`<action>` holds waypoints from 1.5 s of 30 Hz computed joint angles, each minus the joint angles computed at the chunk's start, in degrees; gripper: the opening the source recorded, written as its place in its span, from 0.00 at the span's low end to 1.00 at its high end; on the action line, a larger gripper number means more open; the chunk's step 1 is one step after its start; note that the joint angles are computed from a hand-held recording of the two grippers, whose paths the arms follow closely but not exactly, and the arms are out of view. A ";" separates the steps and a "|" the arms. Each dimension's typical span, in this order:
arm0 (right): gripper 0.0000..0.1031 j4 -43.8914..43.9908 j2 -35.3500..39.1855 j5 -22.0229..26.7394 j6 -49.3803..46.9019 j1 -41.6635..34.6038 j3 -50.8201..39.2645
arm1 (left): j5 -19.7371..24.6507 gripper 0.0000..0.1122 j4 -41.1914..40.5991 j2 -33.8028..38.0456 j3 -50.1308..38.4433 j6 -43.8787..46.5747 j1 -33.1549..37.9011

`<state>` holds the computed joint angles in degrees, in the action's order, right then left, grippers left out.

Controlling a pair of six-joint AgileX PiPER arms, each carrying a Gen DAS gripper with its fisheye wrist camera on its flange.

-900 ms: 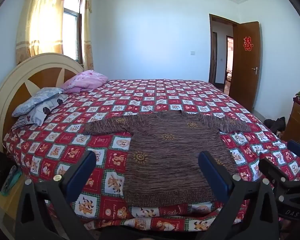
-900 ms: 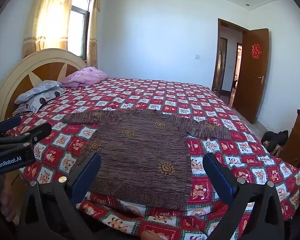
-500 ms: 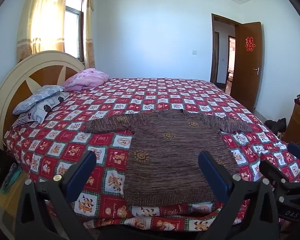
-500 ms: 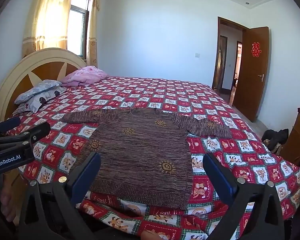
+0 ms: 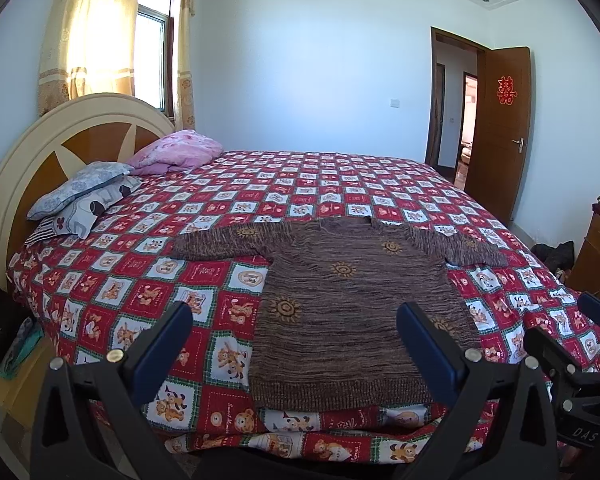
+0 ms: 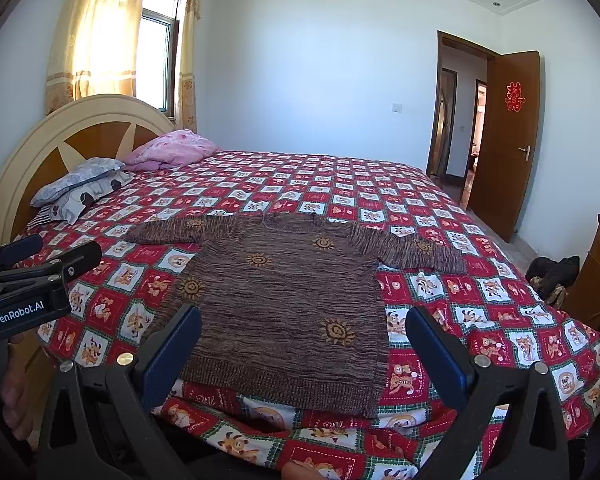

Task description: Fold small clothes

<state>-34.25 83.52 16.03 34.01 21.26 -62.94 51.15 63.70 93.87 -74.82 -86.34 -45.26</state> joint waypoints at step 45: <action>0.99 2.15 0.32 0.13 -2.14 0.05 -0.25 | -0.94 0.92 -0.45 0.05 0.84 -0.75 0.47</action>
<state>-32.10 83.84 16.17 31.87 21.32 -63.19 50.22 63.25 93.91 -73.98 -87.09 -44.79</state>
